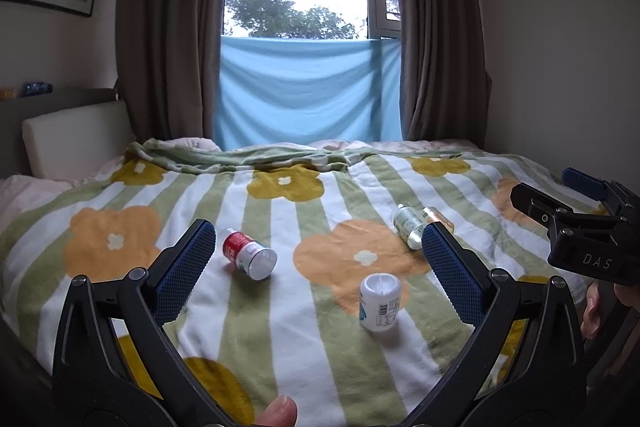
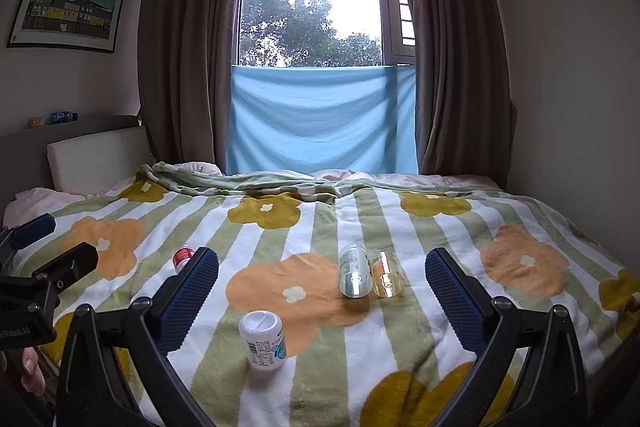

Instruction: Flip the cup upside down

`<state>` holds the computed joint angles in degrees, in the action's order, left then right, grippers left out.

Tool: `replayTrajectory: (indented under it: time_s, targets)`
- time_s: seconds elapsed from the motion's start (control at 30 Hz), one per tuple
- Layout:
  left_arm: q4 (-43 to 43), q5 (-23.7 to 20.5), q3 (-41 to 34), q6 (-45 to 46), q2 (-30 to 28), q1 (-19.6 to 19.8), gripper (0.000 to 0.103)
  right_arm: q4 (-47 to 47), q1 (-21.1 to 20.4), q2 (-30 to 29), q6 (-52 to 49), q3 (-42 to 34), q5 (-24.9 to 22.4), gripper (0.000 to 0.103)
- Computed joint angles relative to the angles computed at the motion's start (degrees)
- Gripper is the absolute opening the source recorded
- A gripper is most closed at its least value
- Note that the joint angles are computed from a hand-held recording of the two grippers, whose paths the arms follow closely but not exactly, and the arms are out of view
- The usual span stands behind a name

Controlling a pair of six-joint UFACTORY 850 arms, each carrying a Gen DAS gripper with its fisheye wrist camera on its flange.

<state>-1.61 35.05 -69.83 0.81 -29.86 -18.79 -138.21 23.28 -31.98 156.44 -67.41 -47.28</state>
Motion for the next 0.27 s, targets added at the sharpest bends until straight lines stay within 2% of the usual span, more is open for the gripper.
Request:
replayTrajectory:
  time_s: [0.27]
  targets:
    - [-1.9,1.4,0.2,1.9,0.1,-0.1,0.103,0.7,0.5,-0.2,-0.5,-0.5,0.1,0.103]
